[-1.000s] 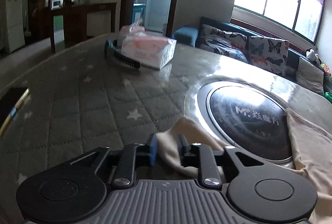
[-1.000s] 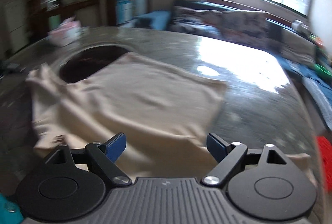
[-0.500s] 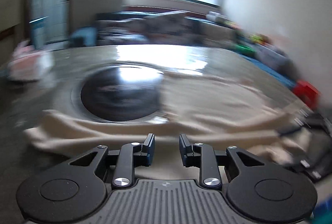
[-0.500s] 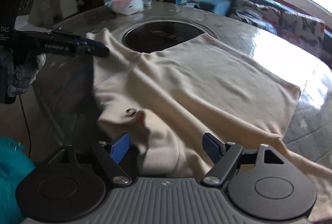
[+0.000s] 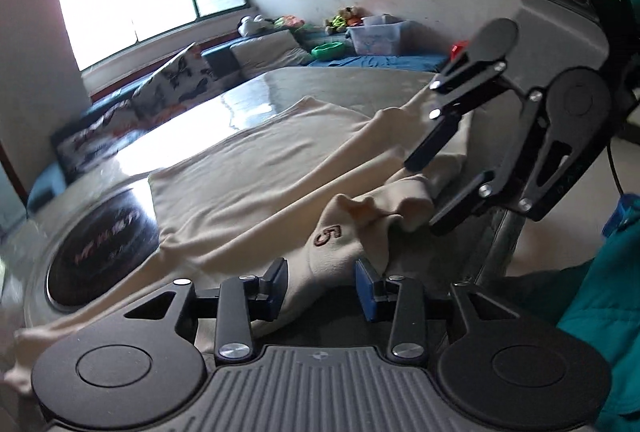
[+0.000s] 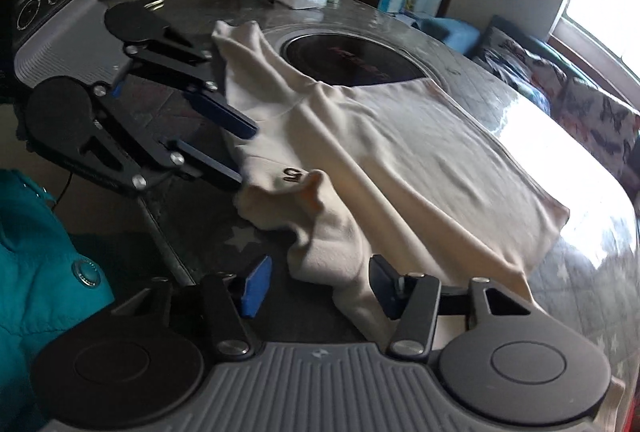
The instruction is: Fold clothes
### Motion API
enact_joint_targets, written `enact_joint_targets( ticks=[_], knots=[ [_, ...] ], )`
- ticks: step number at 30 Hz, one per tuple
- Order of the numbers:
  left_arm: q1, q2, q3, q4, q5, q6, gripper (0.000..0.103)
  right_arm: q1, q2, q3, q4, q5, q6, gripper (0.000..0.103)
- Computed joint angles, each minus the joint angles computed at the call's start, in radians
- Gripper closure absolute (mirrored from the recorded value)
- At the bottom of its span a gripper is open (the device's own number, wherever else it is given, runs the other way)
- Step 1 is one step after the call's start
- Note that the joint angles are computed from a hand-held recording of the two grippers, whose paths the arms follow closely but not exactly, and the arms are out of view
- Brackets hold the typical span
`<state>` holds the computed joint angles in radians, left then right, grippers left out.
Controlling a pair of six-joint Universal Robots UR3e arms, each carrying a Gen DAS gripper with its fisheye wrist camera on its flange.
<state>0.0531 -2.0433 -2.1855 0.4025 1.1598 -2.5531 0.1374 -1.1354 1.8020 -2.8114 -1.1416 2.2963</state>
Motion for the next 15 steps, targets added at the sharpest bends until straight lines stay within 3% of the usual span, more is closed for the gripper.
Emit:
enact_joint_targets(
  ticks=[1,3,4,6,8,11,15],
  knots=[
    [0.001,-0.006,0.002,0.004,-0.007,0.003,0.065,0.007,0.008,-0.001,-0.014,-0.003,-0.008,0.059],
    [0.010,-0.009,0.011,0.000,-0.028,-0.006,0.089,0.016,0.024,-0.006,-0.032,-0.009,-0.010,0.074],
    [0.016,-0.008,0.017,-0.007,-0.042,-0.018,0.093,0.014,0.029,-0.011,-0.032,-0.007,-0.002,0.076],
    [0.035,0.000,0.027,-0.010,-0.068,-0.058,0.097,0.003,0.030,-0.016,-0.031,0.012,0.015,0.091],
    [0.071,0.028,0.027,-0.038,-0.124,-0.104,0.098,-0.019,0.011,-0.015,-0.017,0.045,0.031,0.096],
    [0.134,0.084,0.013,-0.101,-0.227,-0.123,0.098,-0.059,-0.042,-0.016,0.069,0.103,0.022,0.098],
    [0.167,0.140,-0.021,-0.228,-0.276,-0.023,0.098,-0.084,-0.100,-0.017,0.242,0.136,-0.067,0.098]
  ],
)
